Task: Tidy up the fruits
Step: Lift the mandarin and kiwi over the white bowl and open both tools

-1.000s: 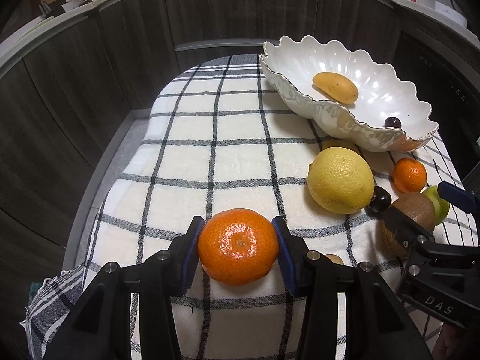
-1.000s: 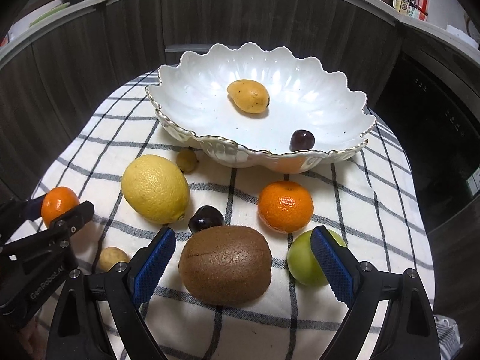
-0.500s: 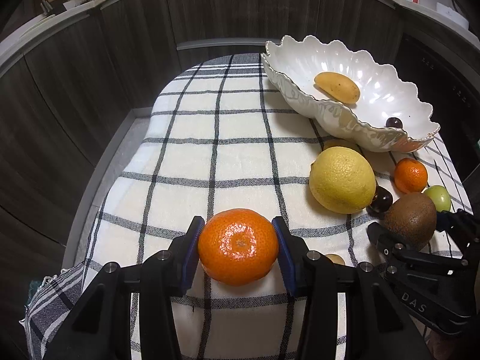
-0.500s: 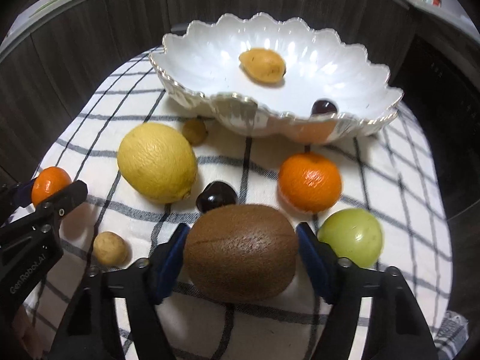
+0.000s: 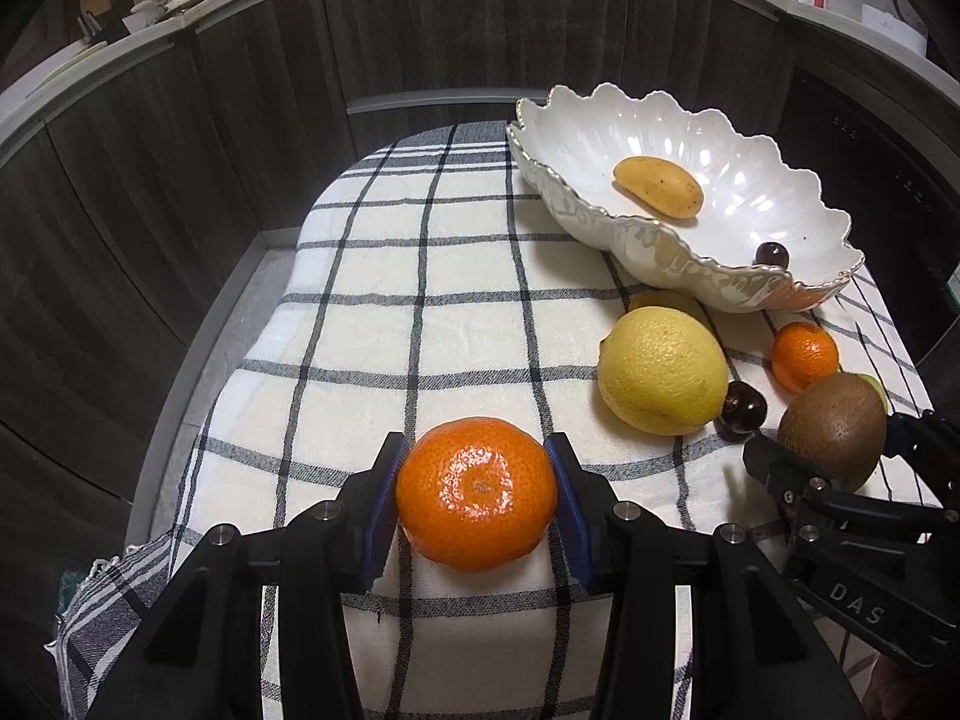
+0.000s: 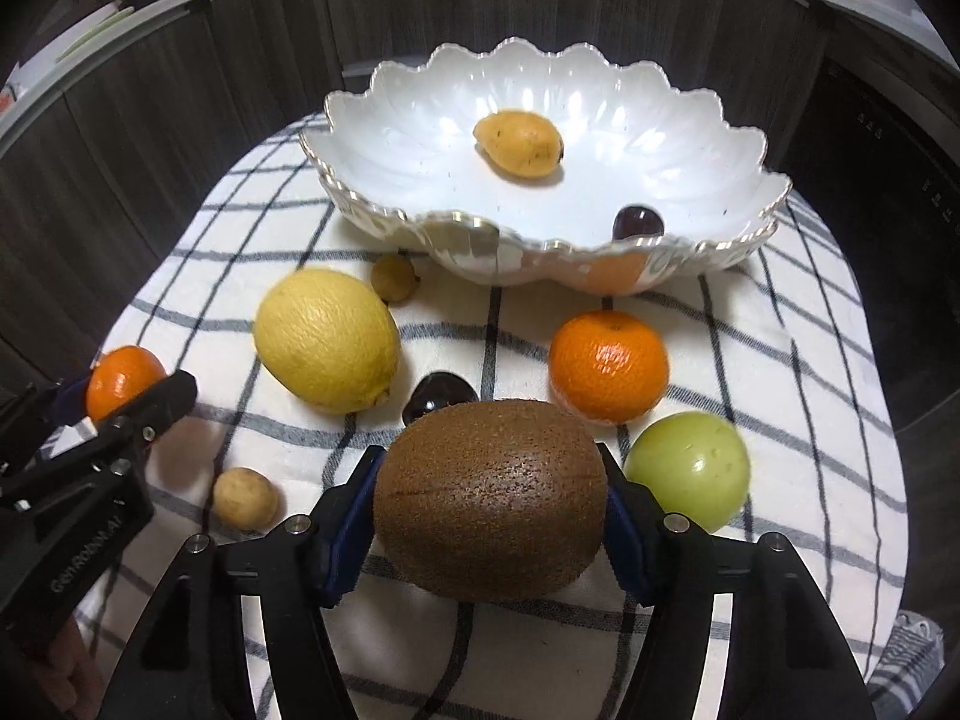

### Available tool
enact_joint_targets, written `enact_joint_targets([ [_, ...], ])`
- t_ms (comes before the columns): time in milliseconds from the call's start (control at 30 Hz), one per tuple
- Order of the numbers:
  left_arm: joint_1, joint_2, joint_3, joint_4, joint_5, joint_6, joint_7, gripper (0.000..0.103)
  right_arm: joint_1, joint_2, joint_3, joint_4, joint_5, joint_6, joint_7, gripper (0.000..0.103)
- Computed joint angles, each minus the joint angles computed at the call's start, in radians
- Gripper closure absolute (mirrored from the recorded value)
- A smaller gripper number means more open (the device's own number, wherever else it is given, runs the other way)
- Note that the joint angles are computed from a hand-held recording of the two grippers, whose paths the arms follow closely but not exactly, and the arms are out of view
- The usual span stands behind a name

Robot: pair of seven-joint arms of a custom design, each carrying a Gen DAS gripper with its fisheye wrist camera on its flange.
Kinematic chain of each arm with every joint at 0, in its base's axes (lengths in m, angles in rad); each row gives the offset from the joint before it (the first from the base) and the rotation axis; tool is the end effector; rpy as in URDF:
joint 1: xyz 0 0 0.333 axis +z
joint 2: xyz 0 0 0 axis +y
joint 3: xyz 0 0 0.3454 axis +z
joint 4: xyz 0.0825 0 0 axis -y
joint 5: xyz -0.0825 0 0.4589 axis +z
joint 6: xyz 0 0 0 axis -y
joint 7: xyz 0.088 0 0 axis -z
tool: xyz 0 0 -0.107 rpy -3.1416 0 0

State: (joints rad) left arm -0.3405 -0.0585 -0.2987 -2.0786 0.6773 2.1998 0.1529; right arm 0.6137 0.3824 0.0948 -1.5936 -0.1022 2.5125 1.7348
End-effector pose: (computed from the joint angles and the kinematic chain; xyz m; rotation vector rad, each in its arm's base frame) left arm 0.5099 -0.3545 0.4737 -2.1575 1.4042 -0.4053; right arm 0.6058 0.5067 0.4717 -2.3271 1.2365 -0.3100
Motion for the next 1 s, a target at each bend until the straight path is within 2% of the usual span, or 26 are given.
enact_joint_targets([
  [500,-0.006,0.013,-0.002,0.061,0.048,-0.015,0.025,0.058,-0.006,-0.031,-0.012,0.015,-0.027,0.049,0.025,0.037],
  [1000,-0.004,0.111,0.031,0.226,0.128,0.012,0.097,0.058,-0.015,0.024,-0.045,0.150,-0.066,0.068,0.041,0.037],
])
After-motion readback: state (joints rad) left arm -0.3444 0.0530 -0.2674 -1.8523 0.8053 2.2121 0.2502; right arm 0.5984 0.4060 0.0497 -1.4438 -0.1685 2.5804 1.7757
